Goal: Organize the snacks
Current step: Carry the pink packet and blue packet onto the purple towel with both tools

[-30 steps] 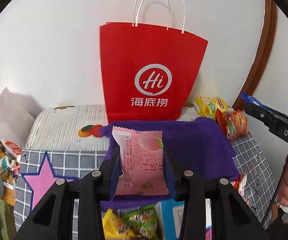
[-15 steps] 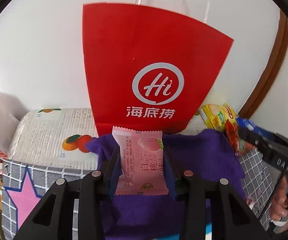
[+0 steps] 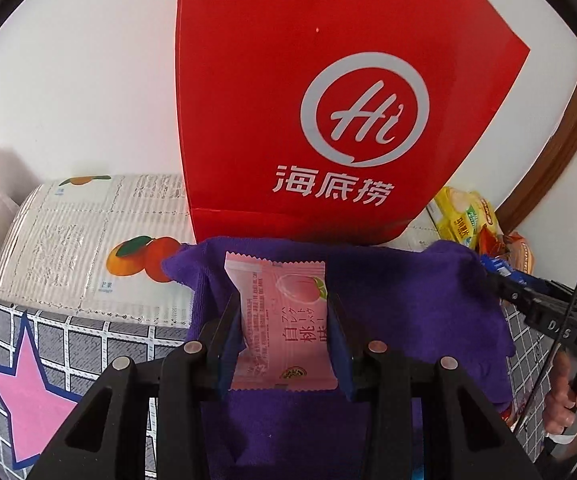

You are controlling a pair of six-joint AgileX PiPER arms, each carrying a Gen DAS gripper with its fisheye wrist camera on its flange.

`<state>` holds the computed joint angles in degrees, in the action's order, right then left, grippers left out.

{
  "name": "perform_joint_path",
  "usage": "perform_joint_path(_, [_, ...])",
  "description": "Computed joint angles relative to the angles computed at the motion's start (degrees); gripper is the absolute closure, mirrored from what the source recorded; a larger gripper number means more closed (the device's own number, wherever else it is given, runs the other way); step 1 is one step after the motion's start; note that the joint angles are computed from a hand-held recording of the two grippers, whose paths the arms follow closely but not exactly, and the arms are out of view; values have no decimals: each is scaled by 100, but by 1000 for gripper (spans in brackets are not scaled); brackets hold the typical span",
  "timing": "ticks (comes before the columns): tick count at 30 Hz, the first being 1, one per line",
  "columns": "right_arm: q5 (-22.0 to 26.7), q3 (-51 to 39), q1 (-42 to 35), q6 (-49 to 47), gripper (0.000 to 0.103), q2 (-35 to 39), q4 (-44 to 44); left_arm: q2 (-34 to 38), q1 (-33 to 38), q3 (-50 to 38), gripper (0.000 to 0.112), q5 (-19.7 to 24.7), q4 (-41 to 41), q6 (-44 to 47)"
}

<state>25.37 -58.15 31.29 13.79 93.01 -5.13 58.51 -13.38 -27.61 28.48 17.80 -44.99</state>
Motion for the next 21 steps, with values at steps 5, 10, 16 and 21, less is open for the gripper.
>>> perform_joint_path(5, [-31,-10,157,41,46,165,-83,66,170,22,75,-104,-136,204])
perform_joint_path(10, [-36,-16,198,2,46,374,-50,212,369,59,75,-226,-340,469])
perform_joint_path(16, [-91,4,210,-4,46,557,-36,494,433,90,75,-371,-452,565])
perform_joint_path(21, [-80,-18,275,113,46,700,-157,636,383,94,75,-409,-391,458])
